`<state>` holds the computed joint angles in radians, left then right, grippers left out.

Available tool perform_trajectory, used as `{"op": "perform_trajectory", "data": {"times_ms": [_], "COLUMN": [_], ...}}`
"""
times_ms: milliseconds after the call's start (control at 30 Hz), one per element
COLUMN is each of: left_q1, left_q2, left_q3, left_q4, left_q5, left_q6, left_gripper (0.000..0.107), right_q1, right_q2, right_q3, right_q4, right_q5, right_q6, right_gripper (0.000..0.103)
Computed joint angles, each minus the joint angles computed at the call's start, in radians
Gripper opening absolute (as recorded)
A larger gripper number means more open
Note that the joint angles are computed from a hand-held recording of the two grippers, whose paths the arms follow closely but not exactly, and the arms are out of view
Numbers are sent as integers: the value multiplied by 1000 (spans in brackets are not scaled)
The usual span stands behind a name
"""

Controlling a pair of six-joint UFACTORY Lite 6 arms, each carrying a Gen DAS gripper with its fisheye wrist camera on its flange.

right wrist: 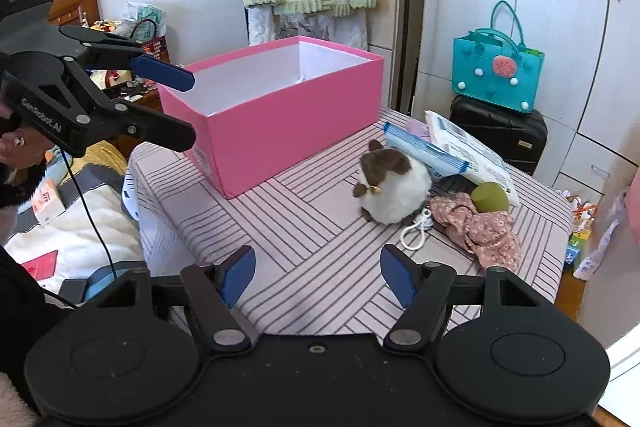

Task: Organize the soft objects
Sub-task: 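Move both tools back toward the remaining soft items on the table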

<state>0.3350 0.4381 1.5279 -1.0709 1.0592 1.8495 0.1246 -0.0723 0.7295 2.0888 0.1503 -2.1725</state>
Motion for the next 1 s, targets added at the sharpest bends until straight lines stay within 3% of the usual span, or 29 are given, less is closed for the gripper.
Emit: {"op": "perform_trajectory", "data": {"times_ms": [200, 333, 733, 867, 1000], "left_q1": [-69, -146, -375, -497, -639], "left_q2": [-31, -36, -101, -148, -143], "left_q3": [-79, -118, -348, -454, -500], "left_q4": [-59, -64, -314, -485, -792], "left_q5": [-32, -68, -230, -368, -525], "left_q6": [13, -22, 25, 182, 428], "left_gripper": [91, 91, 89, 88, 88], "right_q1": [-96, -196, -596, -647, -657], "right_q2": [24, 41, 200, 325, 474], "right_q3": [-25, -31, 143, 296, 492], "right_q4": [123, 104, -363, -535, -720], "right_q5": [73, 121, 303, 382, 452], "right_q6": [-164, -201, 137, 297, 478], "right_gripper": [82, 83, 83, 83, 83]}}
